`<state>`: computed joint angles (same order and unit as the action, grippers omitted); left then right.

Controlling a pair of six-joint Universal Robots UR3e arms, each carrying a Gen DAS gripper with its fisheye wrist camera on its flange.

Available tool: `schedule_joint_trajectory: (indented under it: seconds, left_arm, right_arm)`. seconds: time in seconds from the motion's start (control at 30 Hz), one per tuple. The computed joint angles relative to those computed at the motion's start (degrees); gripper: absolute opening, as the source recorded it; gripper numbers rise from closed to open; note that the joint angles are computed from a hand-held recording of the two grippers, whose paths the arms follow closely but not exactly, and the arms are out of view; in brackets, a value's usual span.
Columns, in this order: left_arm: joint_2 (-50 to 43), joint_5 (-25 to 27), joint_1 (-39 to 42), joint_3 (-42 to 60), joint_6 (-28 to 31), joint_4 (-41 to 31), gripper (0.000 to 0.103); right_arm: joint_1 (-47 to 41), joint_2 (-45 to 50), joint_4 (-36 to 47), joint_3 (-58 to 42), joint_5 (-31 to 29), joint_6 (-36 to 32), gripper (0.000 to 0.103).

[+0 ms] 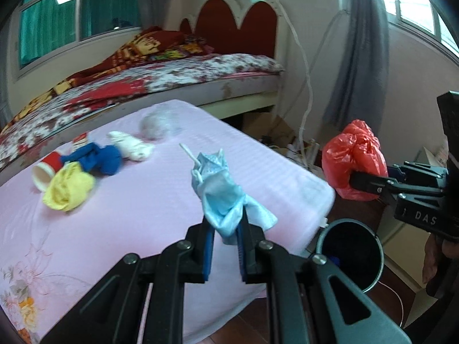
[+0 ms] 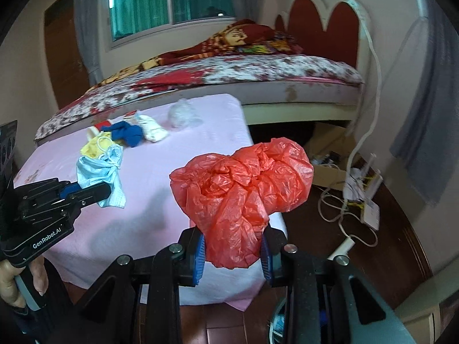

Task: Collect trash
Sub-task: 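Grasp the light-blue mask with the left tool while the right tool grasps the red bag, carry toward bin, then open both tools over the black bin, dropping the mask and red bag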

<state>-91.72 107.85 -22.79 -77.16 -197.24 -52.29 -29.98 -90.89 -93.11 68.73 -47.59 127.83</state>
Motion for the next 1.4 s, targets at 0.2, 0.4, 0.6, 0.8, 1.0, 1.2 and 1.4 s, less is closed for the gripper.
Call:
schedule_joint_trajectory:
  seconds: [0.2, 0.4, 0.6, 0.8, 1.0, 1.2, 1.4]
  left_arm:
    - [-7.9, 0.0, -4.5, 9.1, 0.6, -1.3, 0.016]
    - [-14.5, -0.3, -8.1, 17.2, 0.7, -3.0, 0.016]
    - [-20.3, -0.4, -10.9, 24.5, 0.7, -5.3, 0.016]
    - [-26.8, -0.5, -13.2, 33.1, 0.9, -7.6, 0.016]
    - [-32.6, -1.9, -14.7, 40.8, 1.6, -10.4, 0.016]
    - [-38.2, -3.5, -15.6, 48.5, 2.3, -13.1, 0.016]
    - [-45.2, -6.3, -15.7, 57.6, 3.1, -16.7, 0.015]
  right_arm:
    - [-6.8, -0.3, 3.2, -0.5, 0.7, -3.2, 0.034]
    - [-12.6, 0.0, 5.7, -1.0, 1.1, -6.2, 0.034]
    - [-17.0, 0.6, 7.1, -1.1, 1.0, -8.5, 0.034]
    - [-21.4, 1.4, 7.6, -0.5, 0.9, -10.9, 0.034]
    - [-25.2, 2.7, 8.3, -0.3, 0.6, -13.2, 0.034]
    - [-27.8, 4.1, 7.4, 0.5, -0.3, -14.6, 0.034]
    - [-29.1, 5.4, 4.6, 3.6, -2.0, -16.0, 0.034]
